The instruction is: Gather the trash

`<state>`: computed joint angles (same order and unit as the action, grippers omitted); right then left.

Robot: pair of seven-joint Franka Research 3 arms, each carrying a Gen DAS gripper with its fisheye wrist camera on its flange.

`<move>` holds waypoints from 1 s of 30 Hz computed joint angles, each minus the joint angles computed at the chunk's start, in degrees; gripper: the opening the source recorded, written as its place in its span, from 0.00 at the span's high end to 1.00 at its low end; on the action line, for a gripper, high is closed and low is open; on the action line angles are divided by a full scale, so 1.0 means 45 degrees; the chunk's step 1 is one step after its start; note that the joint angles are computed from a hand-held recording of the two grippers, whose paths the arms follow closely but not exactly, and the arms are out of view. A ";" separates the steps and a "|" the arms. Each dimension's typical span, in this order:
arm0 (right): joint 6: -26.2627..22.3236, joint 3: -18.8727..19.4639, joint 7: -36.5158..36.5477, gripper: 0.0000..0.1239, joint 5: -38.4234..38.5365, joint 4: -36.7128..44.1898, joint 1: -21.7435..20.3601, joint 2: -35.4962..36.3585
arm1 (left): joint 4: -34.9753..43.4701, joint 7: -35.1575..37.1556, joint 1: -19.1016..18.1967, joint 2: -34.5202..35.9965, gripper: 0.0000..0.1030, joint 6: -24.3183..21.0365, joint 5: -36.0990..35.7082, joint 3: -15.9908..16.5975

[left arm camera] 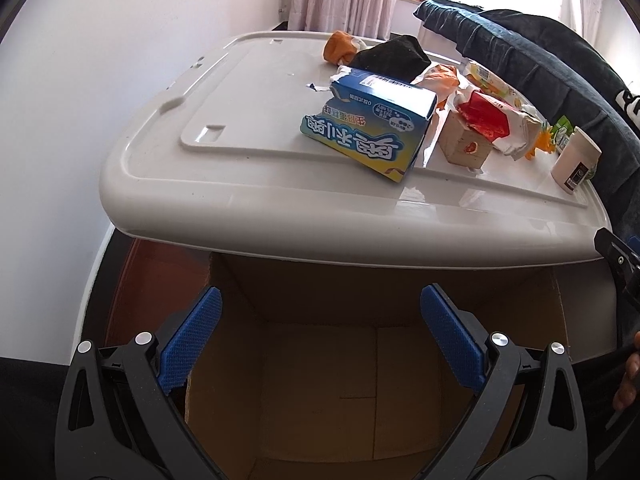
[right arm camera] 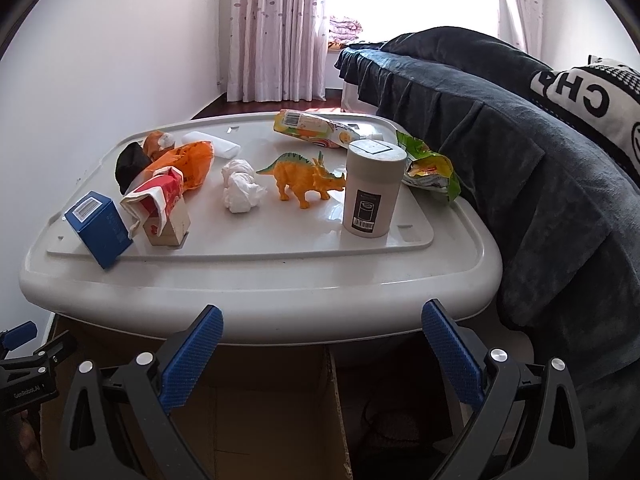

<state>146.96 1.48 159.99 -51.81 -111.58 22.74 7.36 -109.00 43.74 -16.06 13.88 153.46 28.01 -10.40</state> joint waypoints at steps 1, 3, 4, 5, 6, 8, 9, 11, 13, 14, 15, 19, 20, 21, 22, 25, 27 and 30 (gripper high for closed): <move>0.0017 -0.0001 -0.0005 0.21 -0.0005 -0.0007 -0.0001 -0.0003 | -0.0007 -0.0060 -0.0042 -0.0007 0.05 0.0032 0.0151 0.0041; 0.0127 -0.0014 0.0046 0.21 -0.0045 -0.0063 -0.0016 -0.0041 | -0.0038 -0.0173 -0.0100 -0.0031 0.05 0.0095 0.0383 0.0085; 0.0157 -0.0017 0.0097 0.21 -0.0080 -0.0083 -0.0020 -0.0058 | -0.0053 -0.0182 -0.0110 -0.0035 0.05 0.0140 0.0446 0.0082; 0.0146 -0.0015 0.0138 0.21 -0.0111 -0.0093 -0.0021 -0.0071 | -0.0061 -0.0145 -0.0098 -0.0028 0.05 0.0173 0.0443 0.0064; 0.0136 -0.0011 0.0161 0.21 -0.0123 -0.0090 -0.0027 -0.0070 | -0.0069 -0.0068 -0.0073 -0.0022 0.05 0.0199 0.0398 0.0036; 0.0183 -0.0003 0.0151 0.21 -0.0051 -0.0104 -0.0058 -0.0070 | -0.0052 -0.0006 -0.0069 0.0002 0.05 0.0209 0.0385 0.0028; 0.0221 0.0000 0.0137 0.21 -0.0002 -0.0103 -0.0071 -0.0060 | -0.0036 -0.0004 -0.0076 0.0017 0.05 0.0203 0.0411 0.0041; 0.0271 -0.0001 0.0092 0.21 0.0082 -0.0113 -0.0087 -0.0048 | -0.0016 -0.0042 -0.0111 0.0024 0.05 0.0169 0.0500 0.0067; 0.0244 -0.0001 0.0051 0.21 0.0123 -0.0094 -0.0077 -0.0026 | 0.0003 -0.0055 -0.0117 0.0033 0.05 0.0155 0.0506 0.0065; 0.0230 -0.0005 0.0046 0.21 0.0117 -0.0089 -0.0067 -0.0021 | 0.0002 -0.0093 -0.0137 0.0029 0.05 0.0145 0.0526 0.0064; 0.0229 -0.0012 0.0046 0.21 0.0111 -0.0086 -0.0063 -0.0018 | 0.0002 -0.0096 -0.0133 0.0032 0.05 0.0155 0.0516 0.0060; 0.0234 -0.0023 0.0055 0.21 0.0117 -0.0090 -0.0052 -0.0018 | 0.0023 -0.0118 -0.0134 0.0052 0.05 0.0172 0.0505 0.0055; 0.0245 -0.0027 0.0072 0.21 0.0116 -0.0095 -0.0053 -0.0019 | 0.0039 -0.0136 -0.0139 0.0060 0.05 0.0178 0.0503 0.0056; 0.0262 -0.0029 0.0076 0.21 0.0125 -0.0096 -0.0055 -0.0016 | 0.0044 -0.0180 -0.0156 0.0061 0.05 0.0189 0.0543 0.0071; 0.0234 -0.0027 0.0067 0.21 0.0114 -0.0084 -0.0046 -0.0012 | 0.0052 -0.0248 -0.0182 0.0062 0.05 0.0202 0.0621 0.0097; 0.0201 -0.0041 0.0112 0.21 0.0072 -0.0086 -0.0046 -0.0013 | 0.0063 -0.0433 -0.0258 0.0054 0.05 0.0203 0.0870 0.0149; 0.0163 -0.0045 0.0117 0.21 0.0053 -0.0085 -0.0049 -0.0014 | 0.0078 -0.0540 -0.0293 0.0046 0.05 0.0216 0.1030 0.0169; 0.0164 -0.0064 0.0196 0.21 -0.0017 -0.0073 -0.0067 -0.0016 | 0.0049 -0.0462 -0.0232 0.0025 0.05 0.0299 0.0943 0.0109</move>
